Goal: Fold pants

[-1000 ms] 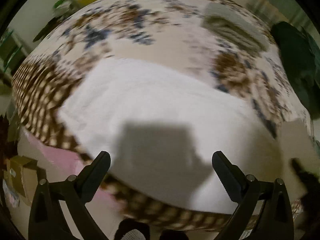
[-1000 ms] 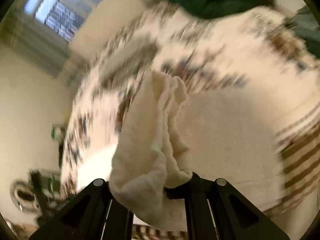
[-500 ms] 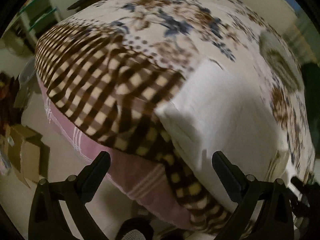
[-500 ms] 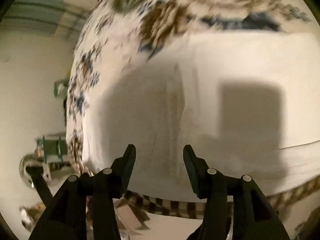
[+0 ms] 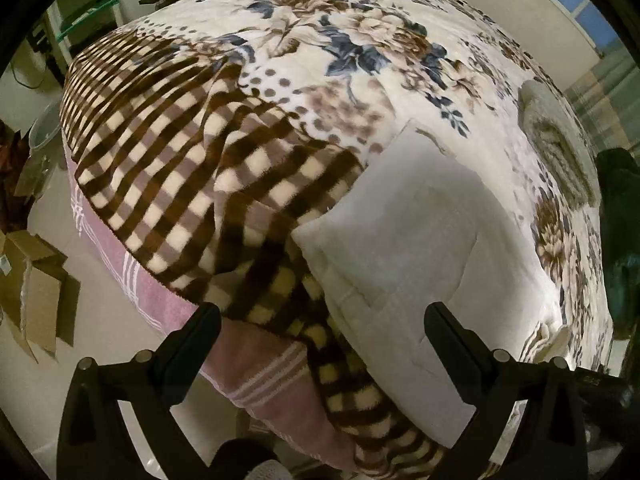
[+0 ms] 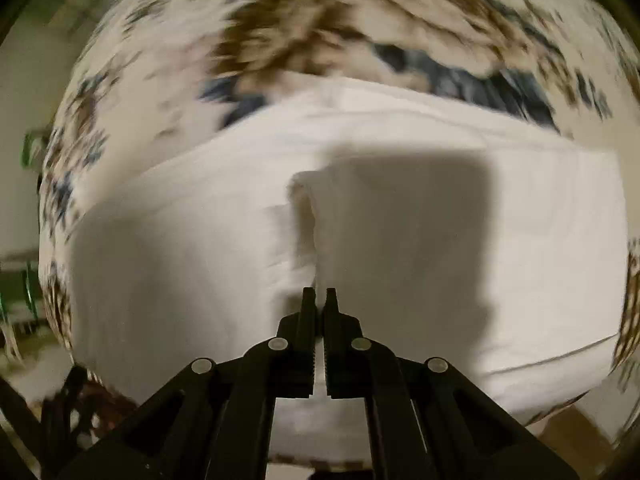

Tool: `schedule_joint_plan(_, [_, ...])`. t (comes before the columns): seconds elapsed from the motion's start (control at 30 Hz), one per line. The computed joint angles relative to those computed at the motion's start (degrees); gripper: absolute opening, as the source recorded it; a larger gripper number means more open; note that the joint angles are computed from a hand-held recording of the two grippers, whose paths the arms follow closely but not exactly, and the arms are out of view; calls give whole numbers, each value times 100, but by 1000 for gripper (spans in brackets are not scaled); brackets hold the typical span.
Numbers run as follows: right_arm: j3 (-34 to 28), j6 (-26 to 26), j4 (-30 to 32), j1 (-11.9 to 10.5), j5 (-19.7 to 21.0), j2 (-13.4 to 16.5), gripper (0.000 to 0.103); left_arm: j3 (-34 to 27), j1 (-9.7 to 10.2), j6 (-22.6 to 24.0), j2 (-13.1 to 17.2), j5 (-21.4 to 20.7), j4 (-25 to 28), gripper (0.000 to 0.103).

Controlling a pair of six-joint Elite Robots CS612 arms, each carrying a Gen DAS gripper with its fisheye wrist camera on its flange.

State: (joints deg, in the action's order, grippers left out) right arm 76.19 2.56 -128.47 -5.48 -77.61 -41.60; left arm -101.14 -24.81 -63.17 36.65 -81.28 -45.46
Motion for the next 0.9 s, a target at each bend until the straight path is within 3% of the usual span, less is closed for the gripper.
schedule_joint_plan(0.07, [19,-140,90,64,-133,-67,3,-8,2,-28,9,-37,14,103])
schedule_joint_plan(0.23, [-5,-195,341,86,6,-102,4,-29,-4,-132,22,-56,34,103])
schedule_joint_plan(0.3, [-70,-154,464,84,-26,-53,12,-27,-6,-131,14,-41,42,103])
schedule_joint_plan(0.33, [-162,-87,534,123,-133,-3,21,-32,-10,-123,8,-14,45,103])
schedule_joint_plan(0.37, [-105,-104,514,138,-242,-41,47,-33,-16,-109,-1,37,57,103])
schedule_joint_plan(0.4, [-50,-107,386,173,-454,-74,61,-35,-19,-102,-4,71,61,103])
schedule_joint_plan(0.43, [48,-45,192,210,-635,-115,62,-38,-22,-100,-5,106,60,103])
schedule_joint_plan(0.53, [-76,-77,650,368,-1150,28,62,-16,2,-151,-12,58,96,103])
schedule_joint_plan(0.6, [9,62,518,442,-1427,66,57,-29,5,-178,-16,52,105,103])
schedule_joint_plan(0.63, [132,176,248,466,-1538,36,49,-29,1,-155,-24,66,126,103])
schedule_joint_plan(0.67, [175,276,165,493,-1682,26,25,-36,-7,-107,-31,91,139,103])
schedule_joint_plan(0.7, [206,420,157,499,-1729,0,17,-41,-14,-65,-35,115,150,103])
schedule_joint_plan(0.77, [310,610,79,470,-1604,-108,12,-44,-23,4,-40,136,184,103])
schedule_joint_plan(0.9, [494,336,-3,454,-1434,-293,12,-24,-29,29,-42,98,186,103])
